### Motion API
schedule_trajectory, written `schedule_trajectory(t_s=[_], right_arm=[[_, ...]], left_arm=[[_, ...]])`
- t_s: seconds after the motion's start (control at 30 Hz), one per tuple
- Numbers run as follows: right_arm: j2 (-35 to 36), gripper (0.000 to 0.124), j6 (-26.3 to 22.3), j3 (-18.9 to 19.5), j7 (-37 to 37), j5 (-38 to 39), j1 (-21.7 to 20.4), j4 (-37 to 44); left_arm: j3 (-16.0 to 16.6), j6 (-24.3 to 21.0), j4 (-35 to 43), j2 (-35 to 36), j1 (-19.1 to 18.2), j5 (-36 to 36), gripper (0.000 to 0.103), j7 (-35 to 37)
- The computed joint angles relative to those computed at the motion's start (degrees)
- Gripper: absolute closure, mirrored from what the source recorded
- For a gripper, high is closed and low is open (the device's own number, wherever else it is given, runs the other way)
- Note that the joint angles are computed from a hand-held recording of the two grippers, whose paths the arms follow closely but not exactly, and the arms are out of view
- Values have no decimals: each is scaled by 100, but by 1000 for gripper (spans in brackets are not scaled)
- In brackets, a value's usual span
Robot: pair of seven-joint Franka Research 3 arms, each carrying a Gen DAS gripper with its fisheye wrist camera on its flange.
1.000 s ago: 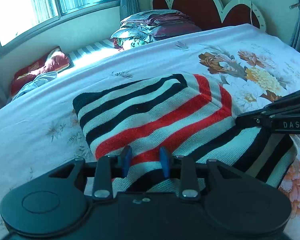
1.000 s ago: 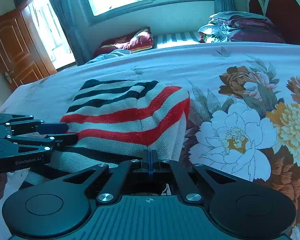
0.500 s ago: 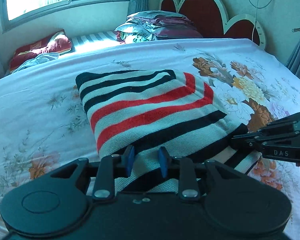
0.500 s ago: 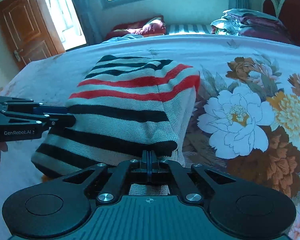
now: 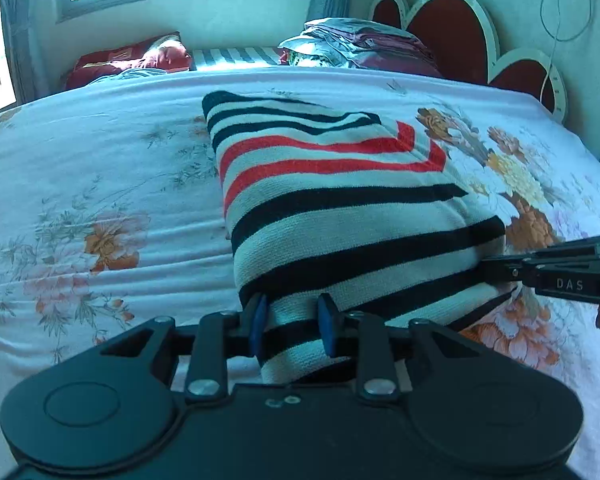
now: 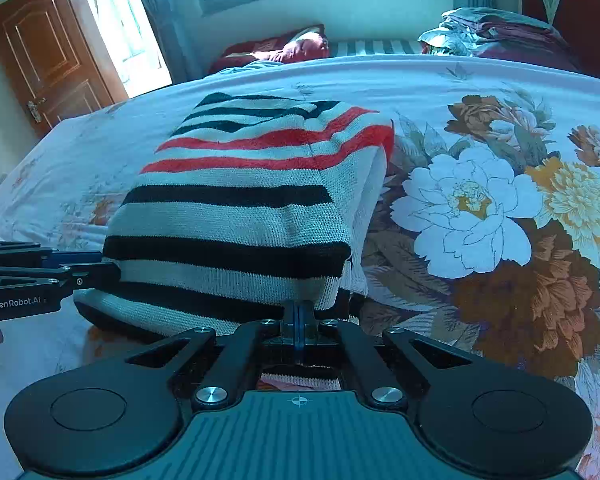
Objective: Fold small clothes
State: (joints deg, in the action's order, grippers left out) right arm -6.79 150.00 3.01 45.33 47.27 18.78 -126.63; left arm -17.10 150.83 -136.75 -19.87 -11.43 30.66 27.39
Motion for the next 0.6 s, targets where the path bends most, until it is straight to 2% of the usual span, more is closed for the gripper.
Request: schedule_trajectory(t_s=[0.07,0.13,0.2,0.27,0.33,0.4,0.43,0.47,0.5,0.57,0.6], right_arm=[[-211,124,274,-31,-354,540,89,-181],[-363,124,207,-104,-417,837,127,-290],[-500,124,325,-90,-405,936,151,-440],[-572,124,519,-53,-217,868,176,-547],[-509,124,465,5,204,440,120,-519],[-355,124,273,100,751,-320,30,-417],[-346,124,379,130,830,-450,52,-424],[-410,124,485,159,955,-582,66,-483],[-496,124,636,118,888,-406,148,-540],[-697,124,859,-39,509,155,357,-660],[-766,124,924,-53,506,184,375,-719]], left_arm=[[-65,144,-117,-208,113,153,77,-327],[-74,166,-193,-354,155,187,74,-470],[60,168,-196,-341,28,-43,74,-262],[64,-25,-143,-275,-50,-172,73,-31],[96,-130,-181,-183,-126,-357,73,85],[85,85,-339,-194,-68,-357,71,-65],[99,226,-422,-248,-45,-363,71,-130],[64,345,-513,-354,16,-304,71,-253],[-87,461,-657,-567,185,-80,71,-557],[-361,374,-880,-959,386,244,74,-982],[-409,385,-1032,-1136,381,301,74,-1121]])
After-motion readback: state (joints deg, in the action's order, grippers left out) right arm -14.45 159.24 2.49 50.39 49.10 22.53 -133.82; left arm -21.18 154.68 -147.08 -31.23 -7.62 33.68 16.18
